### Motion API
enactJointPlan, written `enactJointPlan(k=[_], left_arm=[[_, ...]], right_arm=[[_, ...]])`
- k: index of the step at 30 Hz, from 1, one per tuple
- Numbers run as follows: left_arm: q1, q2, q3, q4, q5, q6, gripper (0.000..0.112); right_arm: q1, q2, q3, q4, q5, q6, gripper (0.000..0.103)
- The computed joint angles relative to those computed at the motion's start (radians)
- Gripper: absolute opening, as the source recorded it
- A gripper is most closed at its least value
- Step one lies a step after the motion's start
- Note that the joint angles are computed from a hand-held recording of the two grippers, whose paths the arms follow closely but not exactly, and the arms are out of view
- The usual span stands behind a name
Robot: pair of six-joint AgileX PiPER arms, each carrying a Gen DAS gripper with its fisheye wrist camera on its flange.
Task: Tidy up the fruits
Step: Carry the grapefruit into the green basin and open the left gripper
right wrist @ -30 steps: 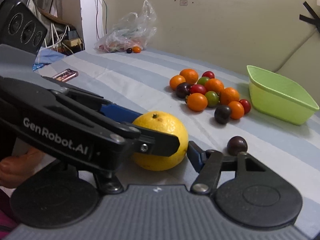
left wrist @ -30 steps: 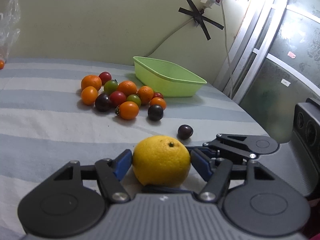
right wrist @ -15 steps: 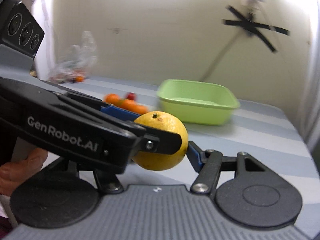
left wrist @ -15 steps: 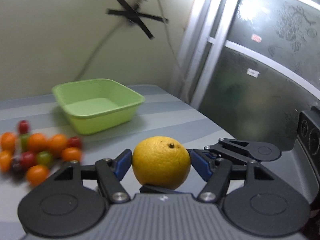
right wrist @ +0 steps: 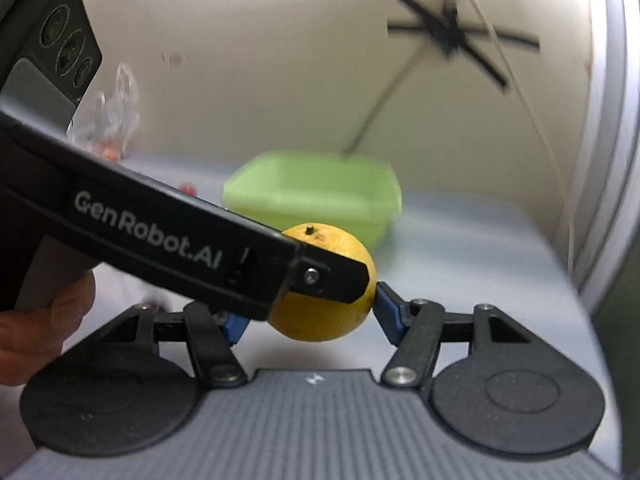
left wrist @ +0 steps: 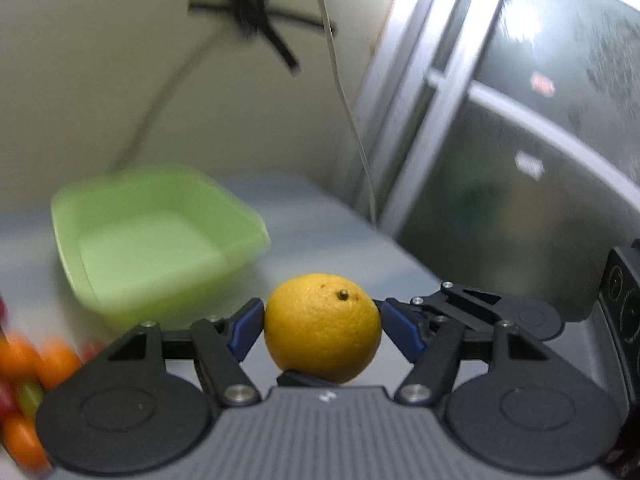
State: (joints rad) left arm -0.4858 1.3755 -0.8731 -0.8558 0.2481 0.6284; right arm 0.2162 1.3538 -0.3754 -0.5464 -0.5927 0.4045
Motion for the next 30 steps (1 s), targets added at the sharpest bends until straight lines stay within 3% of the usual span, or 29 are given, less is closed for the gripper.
enactJointPlan(k=[2, 4, 9, 11, 16, 20, 27, 30], left_arm=[[0.023, 0.028, -0.077, 0.172, -0.008, -0.144, 0.066], [0.055, 0.095, -0.161, 0.242, -0.002, -0.186, 0.066], [0.135, 0.277, -0.311, 0.22, 0.043, -0.21, 0.067], [0.162, 0.315, -0.316, 0.115, 0.042, -0.124, 0.068], [0.177, 0.378, -0.329, 0.007, 0.033, -0.048, 0.067], [0.188, 0.402, -0.325, -0.048, 0.054, -0.007, 0.074], [0.194, 0.399, -0.29, -0.103, 0.047, 0.031, 0.077], [0.196, 0.394, -0.285, -0.143, 0.081, 0.077, 0.077]], right_arm=[[0.003, 0.05, -0.086, 0.005, -0.021, -0.019, 0.066], [0.002, 0.121, -0.195, -0.024, -0.016, 0.005, 0.066], [0.009, 0.306, -0.43, -0.146, 0.075, 0.128, 0.066], [0.005, 0.35, -0.484, -0.215, 0.104, 0.194, 0.066], [0.016, 0.402, -0.504, -0.218, 0.119, 0.177, 0.066], [0.001, 0.43, -0.547, -0.292, 0.138, 0.286, 0.067], [0.023, 0.405, -0.553, -0.293, 0.223, 0.311, 0.067], [0.034, 0.367, -0.522, -0.293, 0.269, 0.336, 0.067]])
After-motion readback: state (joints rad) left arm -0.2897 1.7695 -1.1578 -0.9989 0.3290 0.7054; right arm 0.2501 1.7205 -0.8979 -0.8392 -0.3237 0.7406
